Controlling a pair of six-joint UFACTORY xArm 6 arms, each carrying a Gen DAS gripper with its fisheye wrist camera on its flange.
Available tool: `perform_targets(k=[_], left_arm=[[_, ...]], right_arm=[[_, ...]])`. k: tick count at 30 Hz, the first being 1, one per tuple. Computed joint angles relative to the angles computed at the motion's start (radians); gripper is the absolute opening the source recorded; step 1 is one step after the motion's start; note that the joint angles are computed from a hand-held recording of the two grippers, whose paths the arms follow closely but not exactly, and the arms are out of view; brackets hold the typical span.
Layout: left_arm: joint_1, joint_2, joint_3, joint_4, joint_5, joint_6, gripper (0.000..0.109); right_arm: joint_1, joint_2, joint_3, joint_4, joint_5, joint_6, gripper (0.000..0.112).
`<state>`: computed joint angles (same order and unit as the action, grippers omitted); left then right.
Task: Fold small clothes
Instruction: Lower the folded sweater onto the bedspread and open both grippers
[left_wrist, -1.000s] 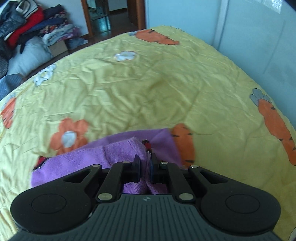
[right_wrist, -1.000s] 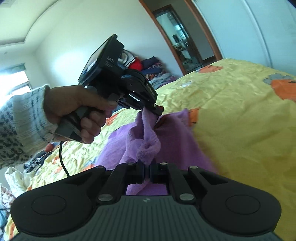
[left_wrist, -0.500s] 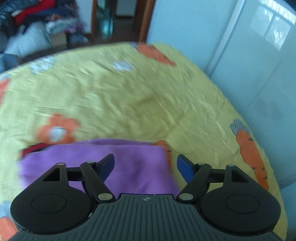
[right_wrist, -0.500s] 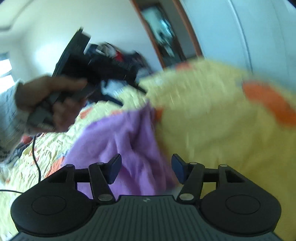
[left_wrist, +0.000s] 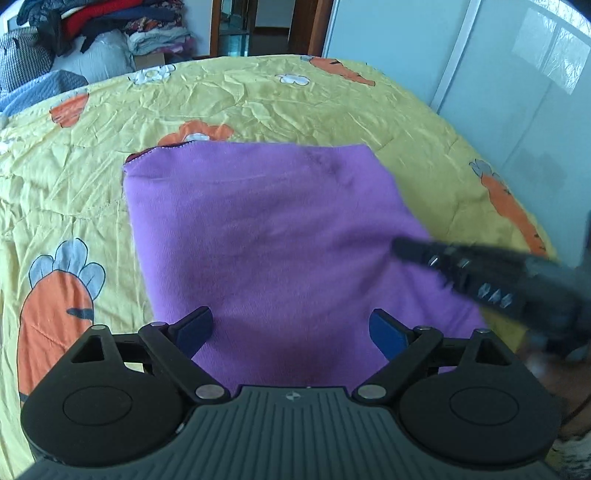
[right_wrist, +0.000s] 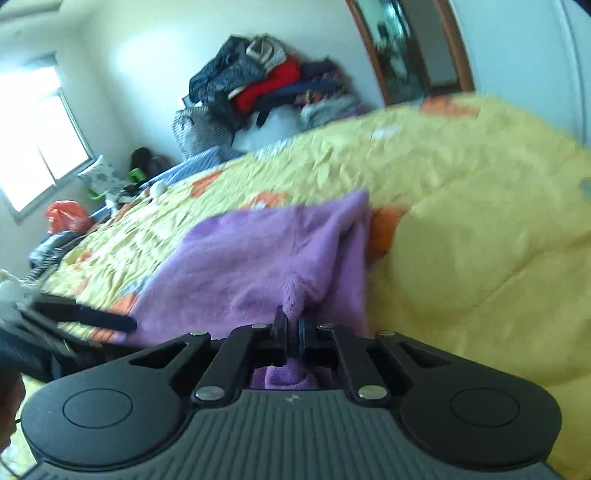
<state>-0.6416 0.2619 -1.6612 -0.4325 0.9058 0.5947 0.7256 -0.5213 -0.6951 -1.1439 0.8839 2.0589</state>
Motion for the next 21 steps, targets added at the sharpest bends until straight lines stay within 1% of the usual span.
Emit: perform_targets(k=[1, 2, 3, 4, 5, 6, 7, 8, 9, 10, 11, 12, 13, 16, 18, 19, 20, 21], left_arm=[[-0.001, -0.008, 0.012, -0.006, -0.008, 0.005, 0.094], [-0.003, -0.014, 0.023, -0.007, -0.016, 0.002, 0.095], [-0.007, -0.017, 0.029, 0.003, -0.026, -0.009, 0.097], [-0.011, -0.019, 0.035, 0.019, -0.035, -0.023, 0.098], [-0.015, -0.020, 0.040, 0.041, -0.041, -0.039, 0.098], [-0.019, -0.023, 0.046, 0.062, -0.044, -0.054, 0.098], [-0.022, -0.030, 0.057, 0.077, -0.052, -0.069, 0.099], [-0.023, -0.036, 0.066, 0.089, -0.058, -0.080, 0.100], [-0.024, -0.040, 0.072, 0.097, -0.062, -0.091, 0.100], [-0.023, -0.044, 0.078, 0.103, -0.065, -0.102, 0.101], [-0.022, -0.046, 0.082, 0.105, -0.067, -0.108, 0.101], [-0.020, -0.048, 0.086, 0.108, -0.069, -0.114, 0.101], [-0.019, -0.049, 0.088, 0.112, -0.070, -0.125, 0.102], [-0.015, -0.052, 0.097, 0.114, -0.072, -0.141, 0.103], [-0.011, -0.051, 0.100, 0.116, -0.066, -0.158, 0.103], [-0.008, -0.049, 0.102, 0.116, -0.061, -0.165, 0.103], [-0.006, -0.048, 0.104, 0.120, -0.058, -0.175, 0.103], [-0.003, -0.043, 0.103, 0.122, -0.048, -0.182, 0.103]], right_arm=[[0.017, -0.003, -0.006, -0.002, 0.030, -0.006, 0.005], [0.008, -0.002, -0.005, 0.003, 0.031, -0.024, 0.005], [-0.012, 0.010, -0.006, 0.026, 0.022, -0.058, 0.005], [-0.048, 0.024, -0.003, 0.063, -0.017, -0.100, 0.005], [-0.060, 0.026, 0.008, 0.071, -0.034, -0.105, 0.005], [-0.061, 0.033, 0.009, 0.077, -0.031, -0.127, 0.005], [-0.067, 0.032, 0.012, 0.076, -0.047, -0.150, 0.008], [-0.064, 0.026, 0.005, 0.108, -0.041, -0.167, 0.010], [-0.047, 0.020, -0.011, 0.130, 0.007, -0.167, 0.018], [-0.006, 0.024, -0.036, 0.110, 0.096, -0.149, 0.028], [0.035, 0.021, -0.050, 0.068, 0.166, -0.133, 0.029], [0.060, 0.015, -0.055, 0.031, 0.194, -0.122, 0.029], [0.067, 0.003, -0.049, -0.004, 0.180, -0.111, 0.028], [0.036, -0.002, -0.032, -0.066, 0.057, -0.079, 0.024], [-0.008, 0.018, -0.028, -0.029, -0.029, -0.111, 0.024], [-0.026, 0.024, -0.022, 0.003, -0.046, -0.134, 0.024], [-0.034, 0.041, -0.027, 0.060, -0.021, -0.168, 0.024], [-0.055, 0.051, -0.015, 0.081, -0.030, -0.167, 0.019]])
